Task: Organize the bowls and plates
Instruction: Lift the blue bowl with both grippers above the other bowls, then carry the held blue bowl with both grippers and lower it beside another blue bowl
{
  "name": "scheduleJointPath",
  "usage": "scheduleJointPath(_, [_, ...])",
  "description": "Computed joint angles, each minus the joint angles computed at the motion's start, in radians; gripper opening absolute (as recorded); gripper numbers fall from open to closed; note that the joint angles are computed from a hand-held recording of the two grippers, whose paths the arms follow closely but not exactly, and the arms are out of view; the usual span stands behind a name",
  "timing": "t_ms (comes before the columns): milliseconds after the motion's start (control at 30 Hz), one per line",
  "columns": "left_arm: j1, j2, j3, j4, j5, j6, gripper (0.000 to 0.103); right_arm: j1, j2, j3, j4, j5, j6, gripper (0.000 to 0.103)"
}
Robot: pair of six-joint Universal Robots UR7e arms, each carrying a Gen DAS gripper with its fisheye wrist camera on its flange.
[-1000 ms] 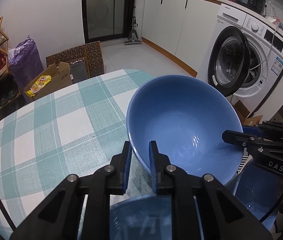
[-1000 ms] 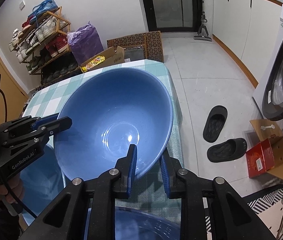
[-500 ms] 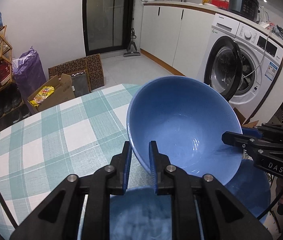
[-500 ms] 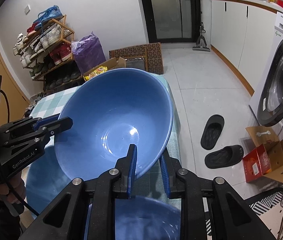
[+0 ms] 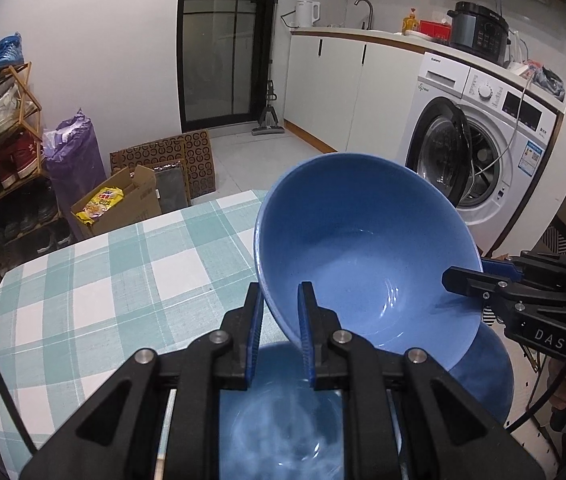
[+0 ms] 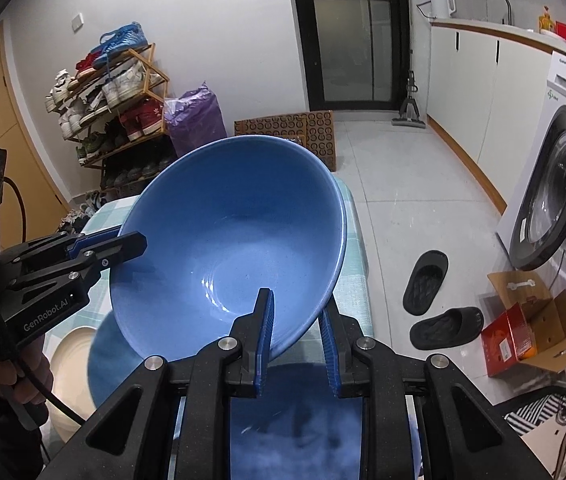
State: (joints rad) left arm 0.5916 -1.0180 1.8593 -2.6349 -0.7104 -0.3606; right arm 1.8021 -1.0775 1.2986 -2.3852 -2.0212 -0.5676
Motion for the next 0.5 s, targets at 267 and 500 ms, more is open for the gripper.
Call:
scheduleJointPath(267, [-0.028, -0.06, 0.057, 0.019, 0.026, -0.044, 0.015, 0.034, -0.039, 0.064, -0.012, -0.008, -0.005, 0.023])
scheduleJointPath(500, [-0.046, -0.11, 0.11, 0.037, 0.04, -0.088, 0.015, 0.054, -0.068, 0.12, -0.025, 0.0, -0.003, 0.023])
